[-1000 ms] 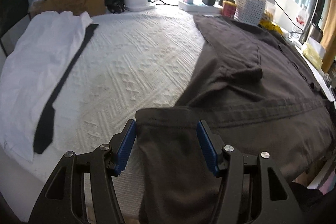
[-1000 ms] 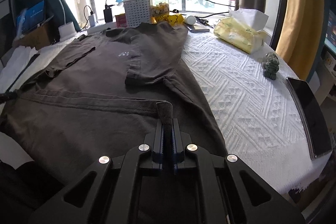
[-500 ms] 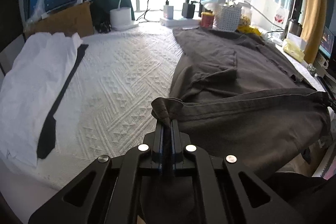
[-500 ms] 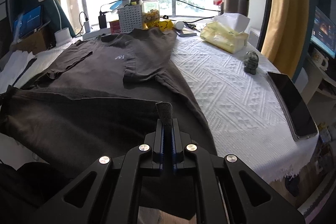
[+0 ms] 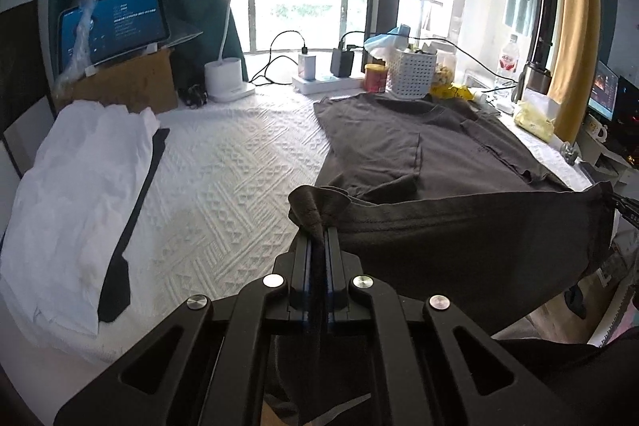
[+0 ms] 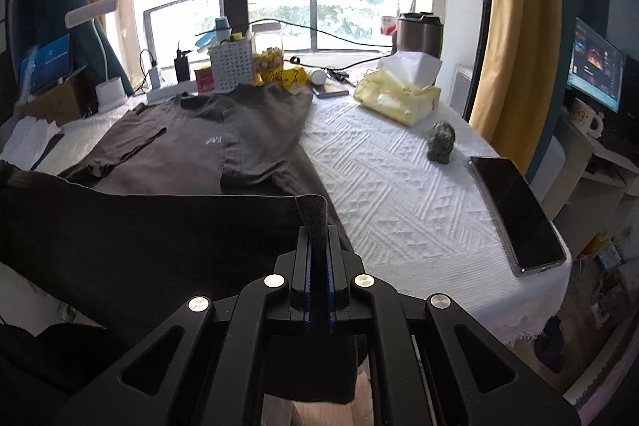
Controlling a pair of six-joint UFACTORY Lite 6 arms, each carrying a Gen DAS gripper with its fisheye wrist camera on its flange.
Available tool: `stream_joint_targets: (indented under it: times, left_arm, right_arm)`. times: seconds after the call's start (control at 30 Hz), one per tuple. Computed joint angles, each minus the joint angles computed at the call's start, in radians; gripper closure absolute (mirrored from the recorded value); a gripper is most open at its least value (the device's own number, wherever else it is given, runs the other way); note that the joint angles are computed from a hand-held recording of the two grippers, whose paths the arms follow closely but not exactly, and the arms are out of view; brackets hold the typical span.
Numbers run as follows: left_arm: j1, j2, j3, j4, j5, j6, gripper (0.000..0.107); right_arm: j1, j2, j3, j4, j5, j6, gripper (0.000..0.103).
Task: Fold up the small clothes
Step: 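Lift the hem with both tools and carry it toward the collar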
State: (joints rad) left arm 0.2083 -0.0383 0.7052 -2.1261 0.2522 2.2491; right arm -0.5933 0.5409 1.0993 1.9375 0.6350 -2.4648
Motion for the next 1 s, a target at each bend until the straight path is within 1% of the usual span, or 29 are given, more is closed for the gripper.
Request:
stream_joint_targets:
  times: [0.33,0.53,0.63,0.8,1.0]
  left_arm:
    - [-0.032,0.014,0.063,-0.019,-0.026,-0.002,0.103]
    - [-0.042,0.052,0.134,0.02,-0.039,-0.048,0.103]
    - [-0.046,0.079,0.177,0.067,-0.046,-0.097,0.103]
    - [-0.045,0.136,0.267,0.224,-0.047,-0.265,0.103]
    - [-0.061,0.198,0.357,0.317,-0.063,-0.369,0.103]
  right_arm:
    - [0.002,-0.002,0.054,-0.043,-0.002,0.078,0.096]
    - [0.022,0.006,0.105,-0.056,-0.019,0.129,0.096]
    - [0.032,0.011,0.131,-0.064,-0.028,0.155,0.096]
    - [0.052,0.03,0.195,-0.089,-0.051,0.214,0.096]
    - [0.074,0.069,0.29,-0.138,-0.077,0.297,0.096]
